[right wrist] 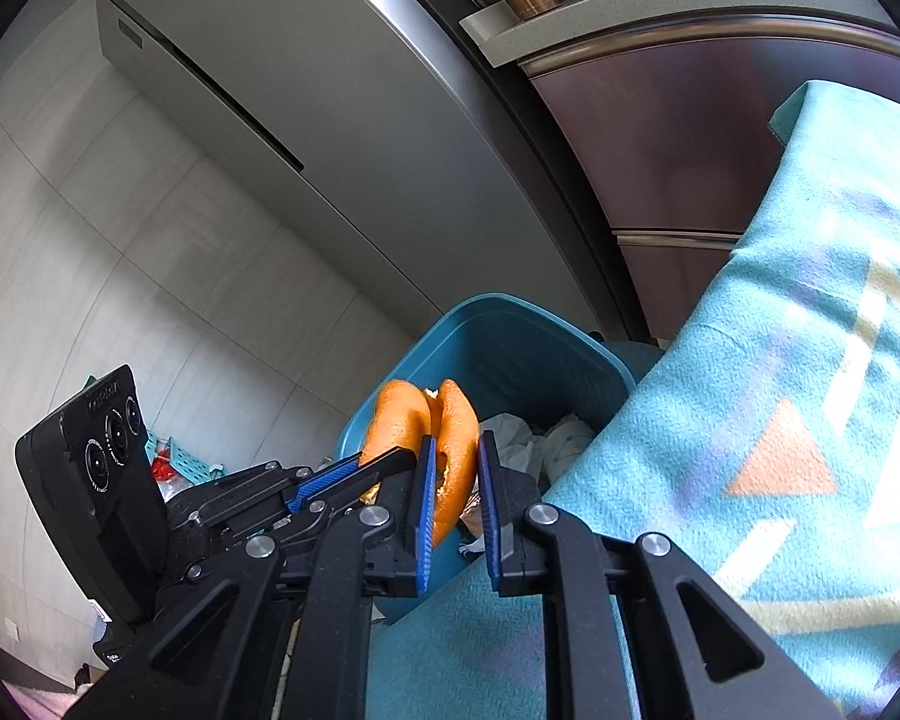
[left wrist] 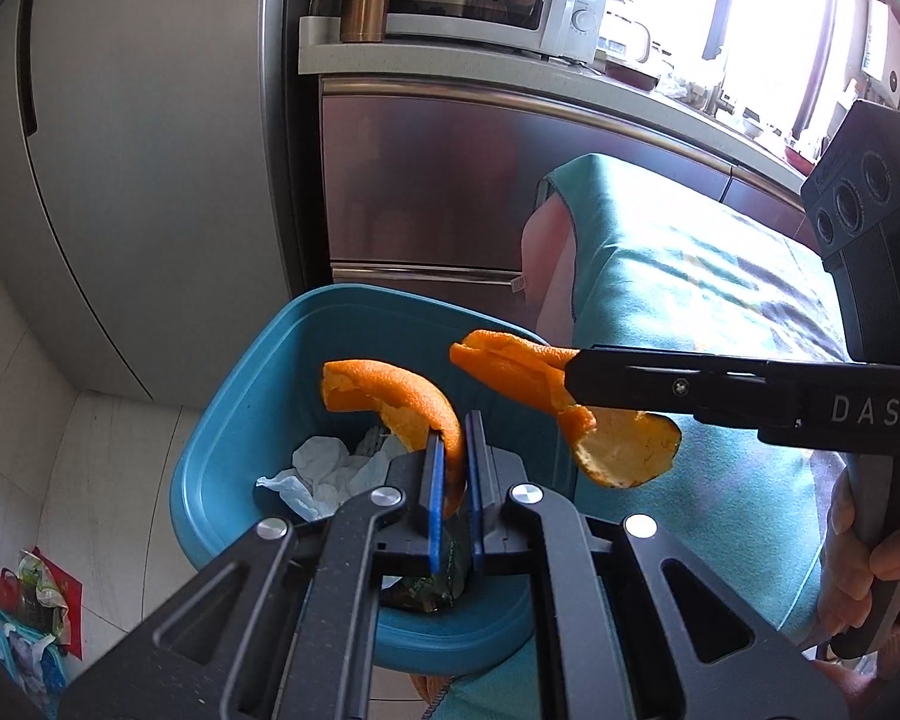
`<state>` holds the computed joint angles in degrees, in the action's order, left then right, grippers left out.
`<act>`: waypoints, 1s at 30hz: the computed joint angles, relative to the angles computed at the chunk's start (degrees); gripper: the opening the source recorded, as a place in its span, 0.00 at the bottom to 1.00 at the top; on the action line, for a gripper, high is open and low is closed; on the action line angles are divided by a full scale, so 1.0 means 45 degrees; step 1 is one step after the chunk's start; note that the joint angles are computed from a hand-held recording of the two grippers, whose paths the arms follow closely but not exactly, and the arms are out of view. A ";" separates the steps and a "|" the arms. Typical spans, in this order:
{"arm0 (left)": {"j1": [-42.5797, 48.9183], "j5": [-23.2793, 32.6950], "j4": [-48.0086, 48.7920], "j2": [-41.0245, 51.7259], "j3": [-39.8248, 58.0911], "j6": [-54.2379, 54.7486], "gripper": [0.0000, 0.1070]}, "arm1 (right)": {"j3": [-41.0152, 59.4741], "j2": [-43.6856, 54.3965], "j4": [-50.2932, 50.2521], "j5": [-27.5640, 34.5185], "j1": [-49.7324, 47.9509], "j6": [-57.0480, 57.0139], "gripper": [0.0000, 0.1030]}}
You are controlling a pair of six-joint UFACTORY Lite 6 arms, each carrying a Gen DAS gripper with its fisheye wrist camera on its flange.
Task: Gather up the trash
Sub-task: 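Open both tools to drop the orange peel into the bin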
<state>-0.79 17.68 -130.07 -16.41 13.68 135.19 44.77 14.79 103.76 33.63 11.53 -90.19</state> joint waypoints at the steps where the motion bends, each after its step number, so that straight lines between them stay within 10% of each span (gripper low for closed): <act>1: -0.0044 0.0010 -0.0283 0.0109 0.0024 0.0248 0.07 | 0.0005 0.0007 0.0030 -0.0047 0.0063 0.0013 0.13; 26: -0.0427 0.0404 -0.3011 0.2032 0.0668 0.2608 0.09 | 0.0900 0.0414 -0.0706 -0.0729 0.0614 0.1218 0.16; 30: -0.0498 0.0388 -0.3195 0.2212 0.0752 0.2749 0.24 | 0.0685 0.0286 -0.0481 -0.0618 0.0512 0.1004 0.16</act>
<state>-3.03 19.42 -144.45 -6.46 17.07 147.56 47.85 16.07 101.60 30.84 13.84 -85.67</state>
